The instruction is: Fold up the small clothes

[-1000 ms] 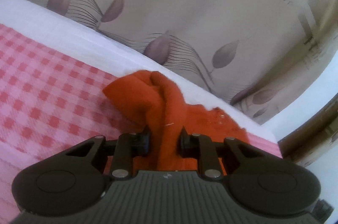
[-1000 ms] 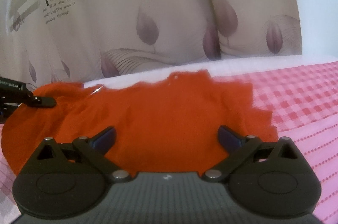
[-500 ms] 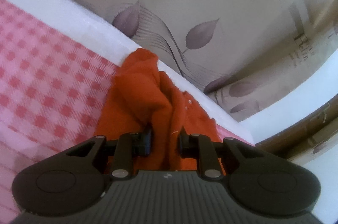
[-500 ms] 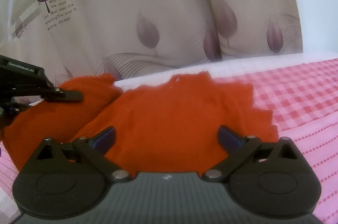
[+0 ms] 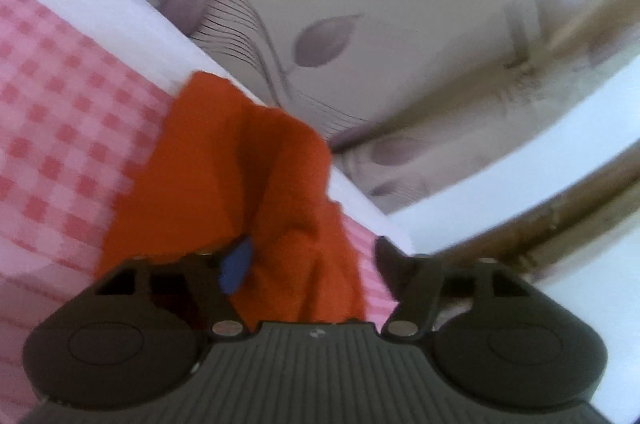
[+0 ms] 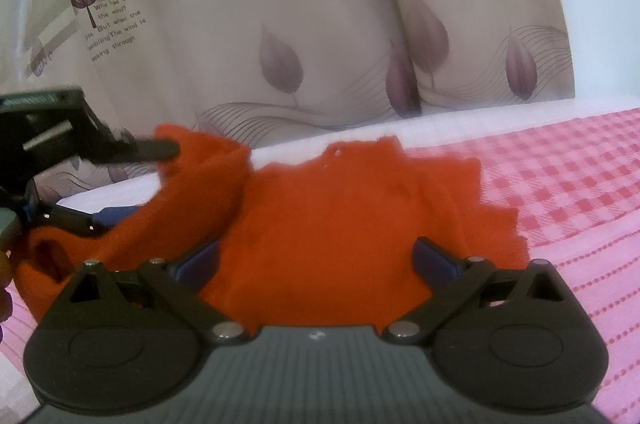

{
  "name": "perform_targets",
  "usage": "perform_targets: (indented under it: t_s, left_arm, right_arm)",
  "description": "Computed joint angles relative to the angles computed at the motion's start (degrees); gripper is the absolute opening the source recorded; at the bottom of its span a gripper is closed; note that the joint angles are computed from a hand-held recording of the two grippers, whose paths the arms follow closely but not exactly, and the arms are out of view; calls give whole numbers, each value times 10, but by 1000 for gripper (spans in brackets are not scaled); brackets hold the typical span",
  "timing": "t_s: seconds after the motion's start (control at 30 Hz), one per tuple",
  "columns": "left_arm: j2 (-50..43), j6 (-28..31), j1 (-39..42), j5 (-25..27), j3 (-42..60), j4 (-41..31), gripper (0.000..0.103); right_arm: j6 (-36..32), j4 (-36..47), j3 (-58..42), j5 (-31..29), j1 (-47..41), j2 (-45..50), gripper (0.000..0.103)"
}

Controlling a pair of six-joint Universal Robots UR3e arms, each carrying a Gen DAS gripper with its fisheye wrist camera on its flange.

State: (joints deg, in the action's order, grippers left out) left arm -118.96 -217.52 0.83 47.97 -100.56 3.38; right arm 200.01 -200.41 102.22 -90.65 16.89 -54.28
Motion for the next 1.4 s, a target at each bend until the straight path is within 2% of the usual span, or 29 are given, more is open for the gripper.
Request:
perform_targets:
  t_s: [0.03,0.1,0.2,0.23,0.27,0.4,0.5,0.57,0.63,0.67,0.73,0.83,0.87,0.97,1.13,1.2,1.27,1.33,1.4]
  left_arm:
    - [-1,-8,6,-19,-7,15,75]
    - [-5,-25,20,-66,-23,51,75]
    - [-19,-90,53,-151,-69,171,84]
    - [-12,-94,61,-160,-87,196,87]
    - [3,-80,69,-160,-113,215,88]
    - [64,55,94,-137,-230,253,89]
    - [44,123,105,-129,-299,345,89]
    - [3,145,109,-143,-323,425,89]
    - [-55,131,113,-172,-329,524,89]
    - [-73,122,111,-178,-326,542,89]
    - [-70,157,105,-200,-313,496,89]
    - [-70,205,101,-219,-312,467,90]
    - [-74,207,102,-227,-309,466,93]
    - [-95,197,105,-248,-292,467,96]
    - [-111,180,108,-264,-273,471,99]
    - [-107,190,116,-275,-284,468,99]
    - [-108,187,117,-277,-284,471,99]
    - [-111,162,120,-277,-274,482,99]
    - [-126,105,128,-268,-267,544,99]
  right_arm:
    - [1,0,1,3,-1,-1,103]
    - [1,-2,3,11,-4,-2,103]
    - [7,-8,13,35,-13,-6,103]
    - [11,-12,17,47,-19,-7,103]
    - [15,-16,22,59,-24,-8,103]
    - [55,-68,56,148,-69,-10,103]
    - [131,-162,95,232,-113,-1,103]
    - [171,-201,101,270,-128,2,103]
    - [200,-210,84,311,-135,7,103]
    - [208,-190,63,333,-135,9,103]
    - [205,-125,14,354,-124,15,102]
    - [202,-13,-68,359,-108,40,92]
    - [211,-1,-86,359,-105,51,87]
    - [238,25,-143,376,-103,85,57]
    - [170,127,-209,363,-74,90,55]
    - [150,192,-229,337,-63,82,56]
    - [152,205,-245,344,-65,92,56]
    - [125,227,-253,323,-55,89,54]
    - [83,266,-272,272,-31,86,30]
